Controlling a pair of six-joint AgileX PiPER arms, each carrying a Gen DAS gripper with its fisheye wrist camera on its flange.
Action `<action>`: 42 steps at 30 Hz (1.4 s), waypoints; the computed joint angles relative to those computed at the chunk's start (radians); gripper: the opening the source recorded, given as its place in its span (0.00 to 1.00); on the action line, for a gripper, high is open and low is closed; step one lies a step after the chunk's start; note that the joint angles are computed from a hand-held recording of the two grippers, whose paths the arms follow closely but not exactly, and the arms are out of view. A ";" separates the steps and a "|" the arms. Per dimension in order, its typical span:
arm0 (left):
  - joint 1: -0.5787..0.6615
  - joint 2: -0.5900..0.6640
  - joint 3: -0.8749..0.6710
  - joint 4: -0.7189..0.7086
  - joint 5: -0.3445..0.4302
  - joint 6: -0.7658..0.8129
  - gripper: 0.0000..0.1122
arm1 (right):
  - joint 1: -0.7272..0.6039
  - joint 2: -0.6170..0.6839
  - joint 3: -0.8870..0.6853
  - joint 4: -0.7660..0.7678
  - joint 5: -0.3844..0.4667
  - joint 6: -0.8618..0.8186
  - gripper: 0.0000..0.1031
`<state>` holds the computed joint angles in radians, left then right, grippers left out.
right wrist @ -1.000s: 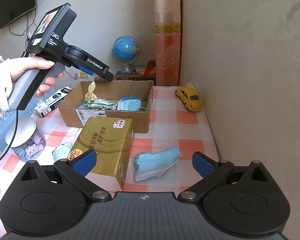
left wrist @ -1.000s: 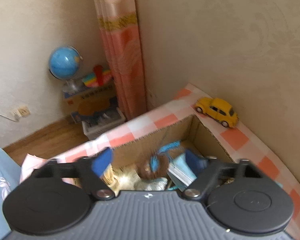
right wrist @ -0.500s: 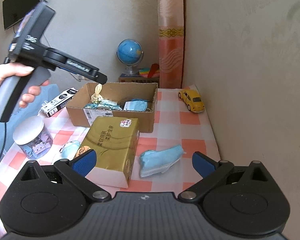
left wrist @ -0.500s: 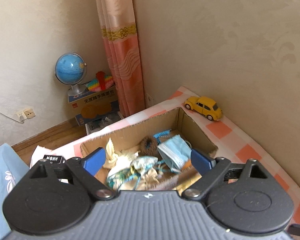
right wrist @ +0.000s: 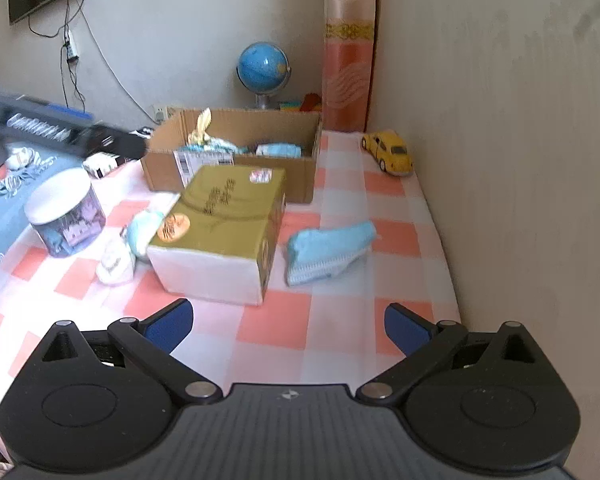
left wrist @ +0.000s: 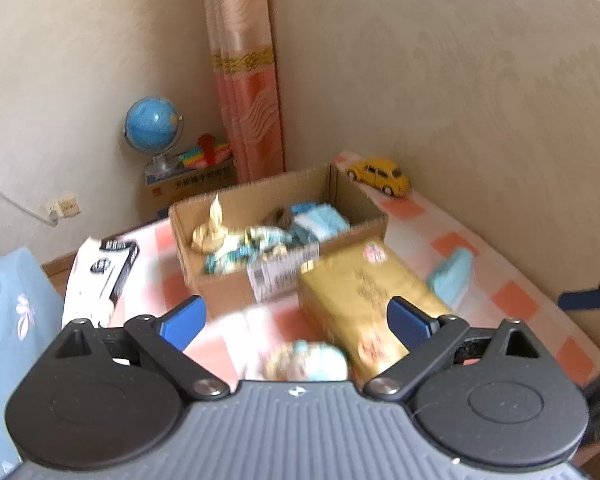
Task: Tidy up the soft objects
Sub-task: 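Move both grippers back toward the white sock and blue doll, then grasp the white sock with the left gripper while the right gripper grasps the blue doll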
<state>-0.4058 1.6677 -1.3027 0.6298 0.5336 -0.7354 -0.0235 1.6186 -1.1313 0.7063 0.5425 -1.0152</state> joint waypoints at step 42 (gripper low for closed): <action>-0.019 0.022 0.315 0.393 -0.166 -0.581 0.39 | 0.074 0.091 0.030 -0.267 -0.056 0.227 1.00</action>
